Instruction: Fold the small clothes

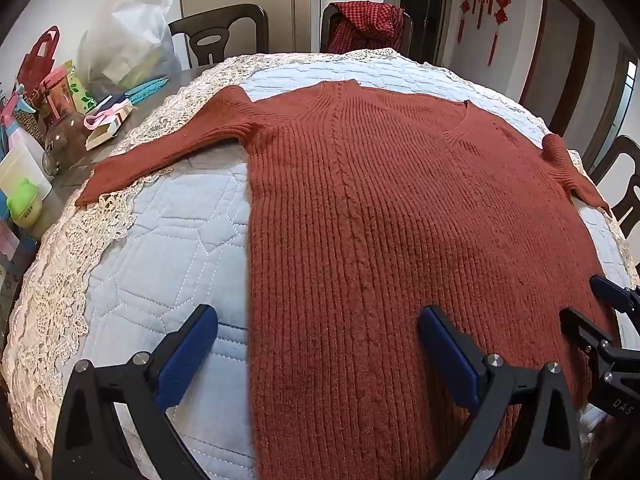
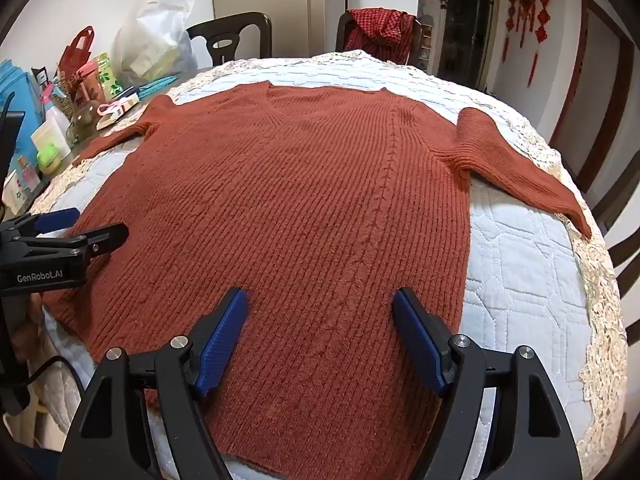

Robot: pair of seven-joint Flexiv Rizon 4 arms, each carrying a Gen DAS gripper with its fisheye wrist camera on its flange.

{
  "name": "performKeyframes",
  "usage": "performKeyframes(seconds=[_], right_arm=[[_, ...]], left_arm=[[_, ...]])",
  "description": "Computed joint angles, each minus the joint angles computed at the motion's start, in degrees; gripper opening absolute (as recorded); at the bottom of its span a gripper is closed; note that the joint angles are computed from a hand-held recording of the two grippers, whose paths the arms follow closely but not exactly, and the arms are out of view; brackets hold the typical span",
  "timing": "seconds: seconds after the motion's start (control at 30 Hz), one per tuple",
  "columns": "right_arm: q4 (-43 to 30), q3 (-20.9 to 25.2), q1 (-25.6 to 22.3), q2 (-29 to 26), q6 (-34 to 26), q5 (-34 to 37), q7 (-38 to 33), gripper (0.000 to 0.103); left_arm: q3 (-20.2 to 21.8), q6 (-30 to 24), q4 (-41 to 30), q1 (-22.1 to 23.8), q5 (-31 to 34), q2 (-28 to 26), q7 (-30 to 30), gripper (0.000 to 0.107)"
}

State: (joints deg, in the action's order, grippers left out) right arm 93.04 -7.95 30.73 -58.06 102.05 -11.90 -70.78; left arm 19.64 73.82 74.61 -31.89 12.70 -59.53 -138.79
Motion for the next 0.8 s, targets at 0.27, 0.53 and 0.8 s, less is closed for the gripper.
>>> performKeyframes(seconds=[0.27,0.53,0.8], right_arm=[[-0.09,-0.2,0.22,-0.21,0.33,0.34,-0.09,0.076],[-0.19,-0.29,0.22,-0.48,0.96,0.66,-0.34,0.076],[-0.19,-0.46,0.61,-0.46,0.91,1.03,-0.43,0.076]], left_arm=[[-0.32,0.0,0.22,0.39,0.21,0.19,0.35,0.102],[0.43,-0.12,0.45,-0.28,0.74,0.13,-0.77,0.103],[0.51,-1.35,-0.37,-0.46,1.03,-0.1,-1.19,0.103]])
